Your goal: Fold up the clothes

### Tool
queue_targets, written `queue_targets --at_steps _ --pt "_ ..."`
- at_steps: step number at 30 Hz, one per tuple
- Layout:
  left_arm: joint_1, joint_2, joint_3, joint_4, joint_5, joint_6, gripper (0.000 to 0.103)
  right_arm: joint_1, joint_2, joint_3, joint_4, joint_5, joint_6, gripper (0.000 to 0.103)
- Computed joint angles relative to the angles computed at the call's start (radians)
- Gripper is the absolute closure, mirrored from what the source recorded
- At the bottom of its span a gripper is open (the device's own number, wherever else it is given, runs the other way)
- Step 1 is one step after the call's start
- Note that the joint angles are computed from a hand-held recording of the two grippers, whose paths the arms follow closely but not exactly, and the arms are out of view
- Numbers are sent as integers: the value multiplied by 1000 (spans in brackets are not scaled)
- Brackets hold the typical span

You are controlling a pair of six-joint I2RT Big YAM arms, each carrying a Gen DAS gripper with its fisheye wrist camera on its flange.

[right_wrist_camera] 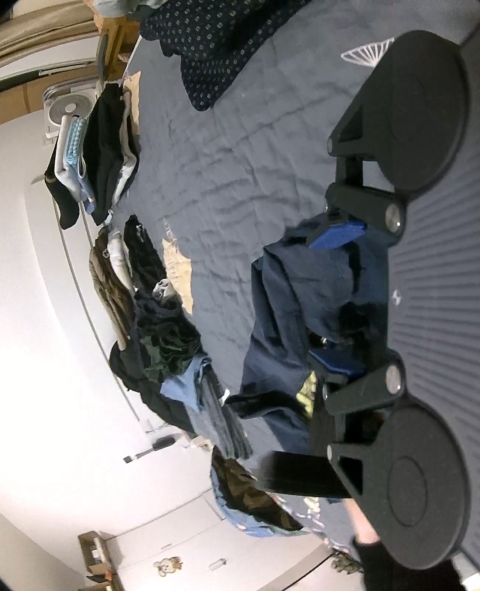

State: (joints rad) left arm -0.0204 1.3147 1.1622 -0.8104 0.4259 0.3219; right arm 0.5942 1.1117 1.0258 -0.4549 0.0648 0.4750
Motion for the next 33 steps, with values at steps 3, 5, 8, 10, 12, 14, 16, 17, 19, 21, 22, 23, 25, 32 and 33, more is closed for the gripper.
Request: queue_targets --at_steps 3,5,8,10,12,14,16,17,19,21,22,23,25,32,33 --pt "-20 50 90 -20 42 -88 93 -10 -6 -1 -21 12 -3 44" --pt "-41 81 159 -18 111 -173 93 -18 -10 -3 -23 16 9 44" --pt "-104 125 251 43 180 -280 93 -29 -15 -11 -11 14 31 44" --pt "-151 153 296 101 181 -352 92 -31 -13 -14 -8 21 35 44" --pt "-184 173 322 86 140 -370 72 -31 -14 -16 -12 32 33 44" --pt "-200 190 345 25 126 -354 55 -35 -14 -18 -19 40 33 44" --pt "-176 136 276 42 138 -276 54 -44 -14 -19 -21 39 39 44" --pt "-161 106 240 52 146 -235 53 -49 -14 -19 -21 37 42 44" --pt "-105 40 164 48 169 -118 50 -52 -16 -20 -19 36 48 44" --pt "-54 -8 122 22 135 15 43 -50 -16 -21 -14 33 46 44" --pt "-15 -32 100 1 107 91 42 -49 -16 -21 -12 30 44 44" --pt "23 -51 81 -6 83 142 42 -47 -15 -21 -11 30 40 44" --pt "100 -94 30 31 17 259 42 -42 -10 -19 -10 31 35 44" --pt "342 -144 -40 89 -158 673 42 -14 16 -3 -33 54 11 44" --pt "374 -141 -35 80 -172 701 42 -11 19 -2 -33 53 8 44"
